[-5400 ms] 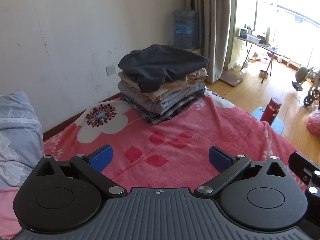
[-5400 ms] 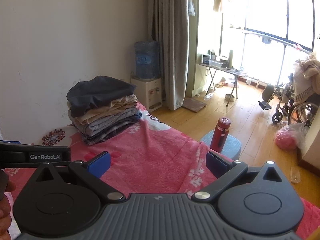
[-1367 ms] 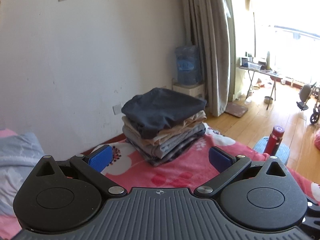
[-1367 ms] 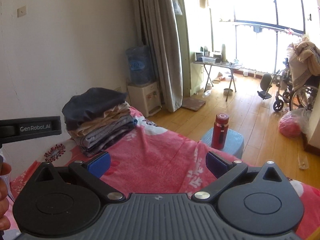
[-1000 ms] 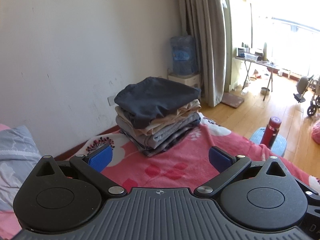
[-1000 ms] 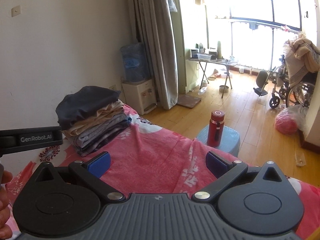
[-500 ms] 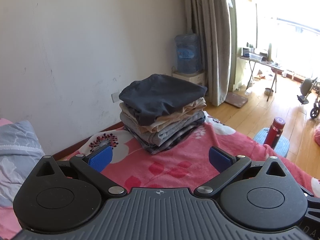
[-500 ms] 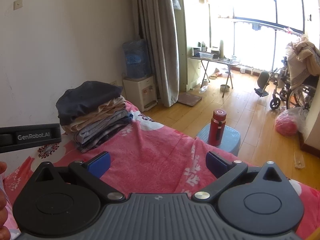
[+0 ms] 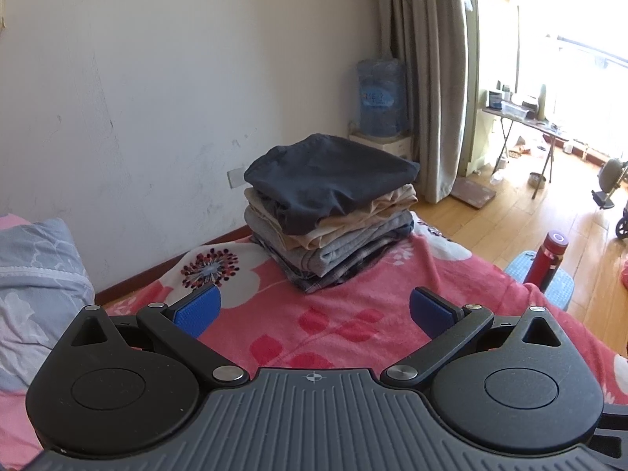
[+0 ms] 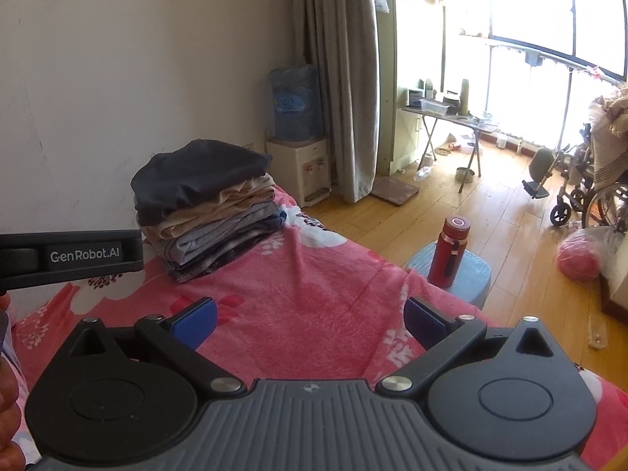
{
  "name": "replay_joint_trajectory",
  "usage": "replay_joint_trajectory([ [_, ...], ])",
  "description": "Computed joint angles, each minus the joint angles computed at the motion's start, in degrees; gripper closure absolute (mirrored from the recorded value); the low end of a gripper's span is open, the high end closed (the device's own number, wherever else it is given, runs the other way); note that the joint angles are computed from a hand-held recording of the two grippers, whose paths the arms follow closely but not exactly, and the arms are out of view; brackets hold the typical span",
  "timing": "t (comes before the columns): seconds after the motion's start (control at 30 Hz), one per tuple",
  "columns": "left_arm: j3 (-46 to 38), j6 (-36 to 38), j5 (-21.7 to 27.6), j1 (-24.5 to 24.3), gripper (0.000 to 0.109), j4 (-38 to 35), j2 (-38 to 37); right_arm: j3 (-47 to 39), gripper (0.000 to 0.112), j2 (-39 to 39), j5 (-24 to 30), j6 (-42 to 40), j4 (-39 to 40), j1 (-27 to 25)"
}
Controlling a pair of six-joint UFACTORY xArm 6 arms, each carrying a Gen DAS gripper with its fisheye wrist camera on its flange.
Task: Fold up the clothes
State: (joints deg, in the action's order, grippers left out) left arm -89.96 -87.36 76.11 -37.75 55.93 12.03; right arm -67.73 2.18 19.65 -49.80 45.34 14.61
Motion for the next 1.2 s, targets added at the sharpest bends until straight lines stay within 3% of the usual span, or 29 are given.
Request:
replay_joint_trajectory([
  [1.2,1.0,-0.9,-0.2,0.7,0.006,-1.7,-0.7,-0.2,0.009,0.4,0.5,0.3,-1.7,0.9],
])
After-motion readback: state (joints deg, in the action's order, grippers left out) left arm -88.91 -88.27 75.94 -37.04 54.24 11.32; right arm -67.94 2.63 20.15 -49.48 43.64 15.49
